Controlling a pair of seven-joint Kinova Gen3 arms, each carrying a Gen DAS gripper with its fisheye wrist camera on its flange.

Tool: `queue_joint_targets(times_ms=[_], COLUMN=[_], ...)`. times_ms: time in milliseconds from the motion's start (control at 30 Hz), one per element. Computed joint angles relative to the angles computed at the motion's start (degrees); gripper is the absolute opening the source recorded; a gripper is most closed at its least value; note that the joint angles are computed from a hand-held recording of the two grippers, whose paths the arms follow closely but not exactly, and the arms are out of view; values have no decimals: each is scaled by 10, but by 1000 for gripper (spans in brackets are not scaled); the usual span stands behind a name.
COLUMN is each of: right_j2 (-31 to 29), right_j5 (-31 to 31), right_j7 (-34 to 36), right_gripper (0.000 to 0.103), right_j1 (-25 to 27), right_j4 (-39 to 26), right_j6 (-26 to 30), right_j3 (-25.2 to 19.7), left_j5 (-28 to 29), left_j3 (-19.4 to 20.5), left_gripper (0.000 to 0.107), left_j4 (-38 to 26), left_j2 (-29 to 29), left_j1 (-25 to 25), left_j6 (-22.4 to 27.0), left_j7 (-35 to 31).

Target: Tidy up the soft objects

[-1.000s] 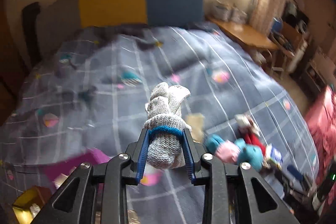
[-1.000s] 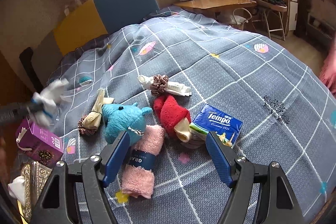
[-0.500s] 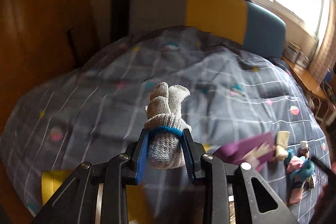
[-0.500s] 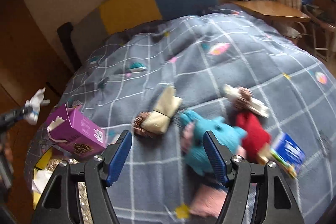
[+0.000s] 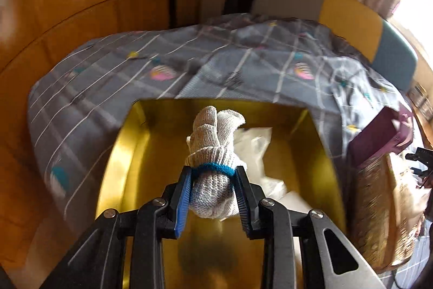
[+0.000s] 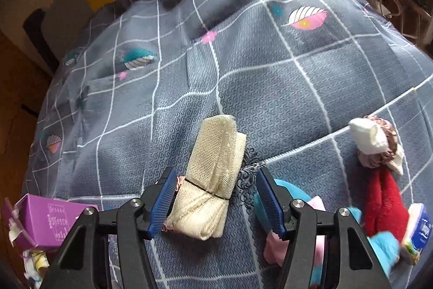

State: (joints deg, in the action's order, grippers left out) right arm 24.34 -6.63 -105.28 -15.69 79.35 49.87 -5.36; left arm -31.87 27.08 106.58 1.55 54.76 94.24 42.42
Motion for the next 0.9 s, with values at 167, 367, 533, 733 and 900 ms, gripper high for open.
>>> queue_joint_targets(times_ms=[167,367,533,733,900], right_j2=[31,17,3,-11,-8], right_j5=[13,16,34,72,93], right_j7=[-14,-6,-7,-8,10], right_gripper=[50,44,43,43,43], right_j1=[-19,-20,-28,-47,-72], right_j4=[-24,10,13,-13,-66], right_j6=[27,-3,4,31,62], right_j3=[1,-3,4,11,1], left_j5=[30,53,49,33,17], left_j3=[0,-13,-15,-14,-15], left_gripper=[32,39,42,42,42], left_j4=[10,32,15,-15,-35], left_j2=[27,25,45,63,73], left_j1=[22,25,39,73,107], left_j6=[-3,-61,-49,-10,22], left_j7=[27,48,49,53,65])
